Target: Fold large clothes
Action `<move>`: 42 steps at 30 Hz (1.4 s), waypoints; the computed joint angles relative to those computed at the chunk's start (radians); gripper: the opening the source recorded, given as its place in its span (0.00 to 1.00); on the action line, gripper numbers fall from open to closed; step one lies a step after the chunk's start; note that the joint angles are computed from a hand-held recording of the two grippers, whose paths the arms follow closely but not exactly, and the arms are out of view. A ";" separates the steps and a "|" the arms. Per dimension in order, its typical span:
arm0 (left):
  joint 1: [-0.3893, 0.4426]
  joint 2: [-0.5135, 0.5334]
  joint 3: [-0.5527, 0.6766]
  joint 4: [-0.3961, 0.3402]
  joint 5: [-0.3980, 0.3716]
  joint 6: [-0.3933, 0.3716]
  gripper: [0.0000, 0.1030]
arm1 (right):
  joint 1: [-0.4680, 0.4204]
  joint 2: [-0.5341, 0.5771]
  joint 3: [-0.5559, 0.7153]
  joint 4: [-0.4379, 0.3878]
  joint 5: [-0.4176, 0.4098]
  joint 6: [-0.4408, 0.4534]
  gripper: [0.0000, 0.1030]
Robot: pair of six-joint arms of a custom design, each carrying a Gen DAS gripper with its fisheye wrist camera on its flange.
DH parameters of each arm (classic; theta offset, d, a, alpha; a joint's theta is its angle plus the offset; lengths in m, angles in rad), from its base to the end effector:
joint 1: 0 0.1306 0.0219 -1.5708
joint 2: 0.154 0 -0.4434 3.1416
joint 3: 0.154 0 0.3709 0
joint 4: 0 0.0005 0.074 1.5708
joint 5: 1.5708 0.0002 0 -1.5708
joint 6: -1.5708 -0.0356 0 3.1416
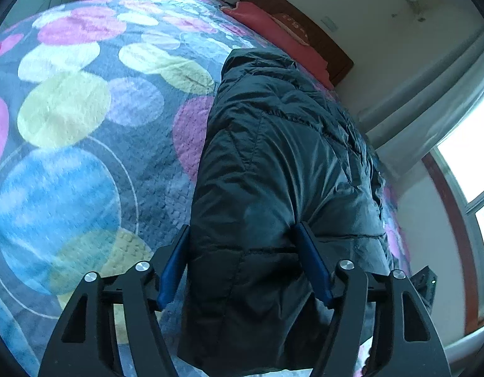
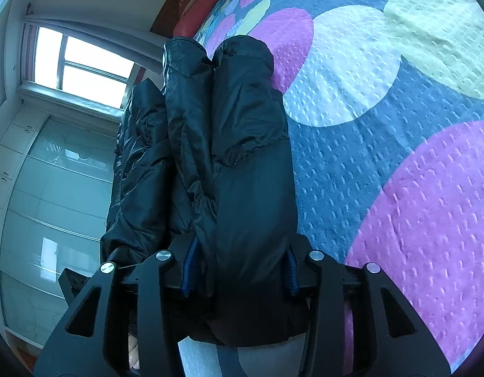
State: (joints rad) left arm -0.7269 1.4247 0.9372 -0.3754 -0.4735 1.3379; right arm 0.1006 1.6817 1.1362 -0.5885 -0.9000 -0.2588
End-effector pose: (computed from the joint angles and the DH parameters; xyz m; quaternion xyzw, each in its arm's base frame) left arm 0.3255 -0.2685 0.3198 -0.3518 0.8452 -0.1765 0.3616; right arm 0.4903 0.0770 0.2789 -0.0245 0.8838 0.4527 0.1161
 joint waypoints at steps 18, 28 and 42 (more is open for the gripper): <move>-0.050 -0.002 0.084 -0.240 -0.111 0.047 0.74 | -0.050 -0.056 -0.004 -0.057 0.081 0.065 0.65; -0.106 0.036 0.168 -0.459 -0.195 0.099 0.74 | -0.038 -0.143 -0.039 -0.049 0.260 0.113 0.71; -0.225 0.120 0.294 -0.807 -0.291 0.303 0.77 | 0.060 -0.349 -0.163 0.047 0.594 0.266 0.79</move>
